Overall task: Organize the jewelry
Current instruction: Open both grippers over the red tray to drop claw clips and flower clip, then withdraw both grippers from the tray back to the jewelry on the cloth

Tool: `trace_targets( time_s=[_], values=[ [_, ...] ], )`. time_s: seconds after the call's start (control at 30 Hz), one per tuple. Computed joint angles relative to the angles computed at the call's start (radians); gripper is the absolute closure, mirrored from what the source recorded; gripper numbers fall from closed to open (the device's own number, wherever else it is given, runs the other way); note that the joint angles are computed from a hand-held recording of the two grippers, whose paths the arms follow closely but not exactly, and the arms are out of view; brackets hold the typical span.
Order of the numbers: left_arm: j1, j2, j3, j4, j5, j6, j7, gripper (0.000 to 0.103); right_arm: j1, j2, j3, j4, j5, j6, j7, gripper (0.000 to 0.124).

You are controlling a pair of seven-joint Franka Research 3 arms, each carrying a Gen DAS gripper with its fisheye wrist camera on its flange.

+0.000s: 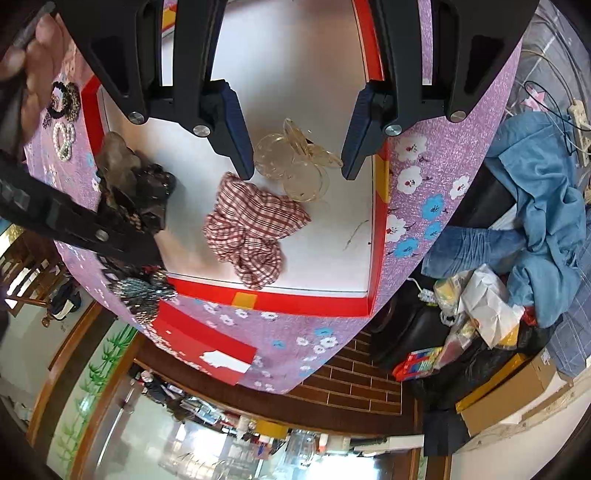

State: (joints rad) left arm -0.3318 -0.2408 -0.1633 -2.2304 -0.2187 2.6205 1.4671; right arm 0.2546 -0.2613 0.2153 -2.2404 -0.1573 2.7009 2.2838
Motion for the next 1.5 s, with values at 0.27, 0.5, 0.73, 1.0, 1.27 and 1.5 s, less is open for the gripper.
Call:
trace_targets(
  time_s=[0.27, 0.5, 0.73, 1.0, 1.27, 1.5],
  values=[
    [0.004, 0.024, -0.006, 0.02, -0.005, -0.011, 0.005, 0.055, 0.003, 0.076, -0.038, 0.036, 0.02, -0.022, 0.018, 0.091],
    [0.003, 0.022, -0.006, 0.02, -0.016, -0.013, 0.011, 0.055, 0.024, 0.076, -0.06, 0.024, 0.085, -0.001, -0.02, 0.078],
    [0.003, -0.009, -0.004, 0.006, -0.015, -0.012, 0.003, 0.05, 0.019, -0.001, -0.052, -0.017, 0.11, 0.031, -0.045, 0.075],
    [-0.044, -0.088, 0.015, -0.052, -0.056, 0.018, 0.019, 0.05, 0.007, -0.216, -0.027, -0.185, 0.195, 0.089, -0.087, 0.075],
    [-0.121, -0.15, -0.003, -0.087, -0.056, 0.031, 0.026, 0.05, 0.0, -0.514, -0.027, -0.414, 0.3, 0.035, -0.129, 0.075],
    [-0.206, -0.142, -0.044, -0.068, -0.038, 0.022, 0.026, 0.05, -0.055, -0.824, -0.04, -0.598, 0.339, -0.095, -0.125, 0.075]
  ],
)
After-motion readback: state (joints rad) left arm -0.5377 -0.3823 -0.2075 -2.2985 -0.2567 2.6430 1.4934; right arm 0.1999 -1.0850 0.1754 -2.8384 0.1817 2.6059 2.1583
